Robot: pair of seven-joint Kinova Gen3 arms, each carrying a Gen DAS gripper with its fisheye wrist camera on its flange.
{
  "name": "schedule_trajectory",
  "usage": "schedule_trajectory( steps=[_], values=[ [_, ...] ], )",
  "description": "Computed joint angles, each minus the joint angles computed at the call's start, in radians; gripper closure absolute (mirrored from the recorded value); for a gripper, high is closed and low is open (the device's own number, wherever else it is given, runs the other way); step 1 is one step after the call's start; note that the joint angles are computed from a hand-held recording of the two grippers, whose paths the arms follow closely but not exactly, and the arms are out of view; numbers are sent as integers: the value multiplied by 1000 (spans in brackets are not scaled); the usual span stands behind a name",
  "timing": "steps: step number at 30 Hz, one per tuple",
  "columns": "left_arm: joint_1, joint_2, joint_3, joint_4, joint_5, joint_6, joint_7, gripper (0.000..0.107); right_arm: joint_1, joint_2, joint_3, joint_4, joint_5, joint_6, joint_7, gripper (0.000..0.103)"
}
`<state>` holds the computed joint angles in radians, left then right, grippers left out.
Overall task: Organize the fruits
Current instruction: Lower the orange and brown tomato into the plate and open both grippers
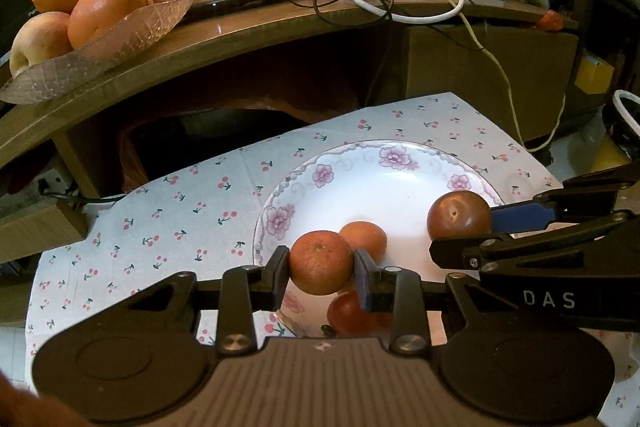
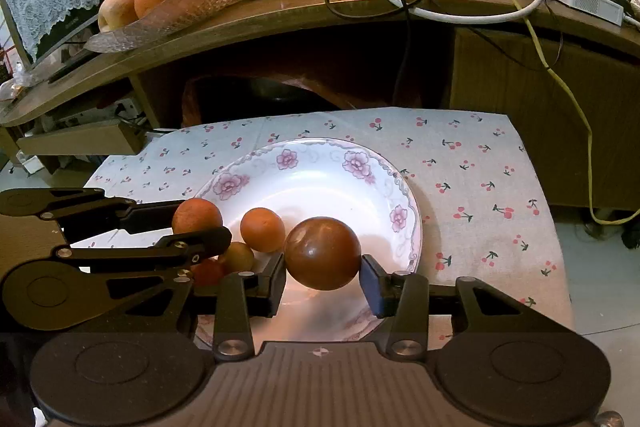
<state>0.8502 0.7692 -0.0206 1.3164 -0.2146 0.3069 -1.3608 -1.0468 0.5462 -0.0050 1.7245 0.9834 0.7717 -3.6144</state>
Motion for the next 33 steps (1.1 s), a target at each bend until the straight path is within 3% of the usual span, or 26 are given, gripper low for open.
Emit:
schedule_trajectory(
  steps=[33],
  values=[
    [34, -81, -59, 121, 5, -103, 20, 63, -26, -11, -36, -7, 67, 76, -42, 56]
  ],
)
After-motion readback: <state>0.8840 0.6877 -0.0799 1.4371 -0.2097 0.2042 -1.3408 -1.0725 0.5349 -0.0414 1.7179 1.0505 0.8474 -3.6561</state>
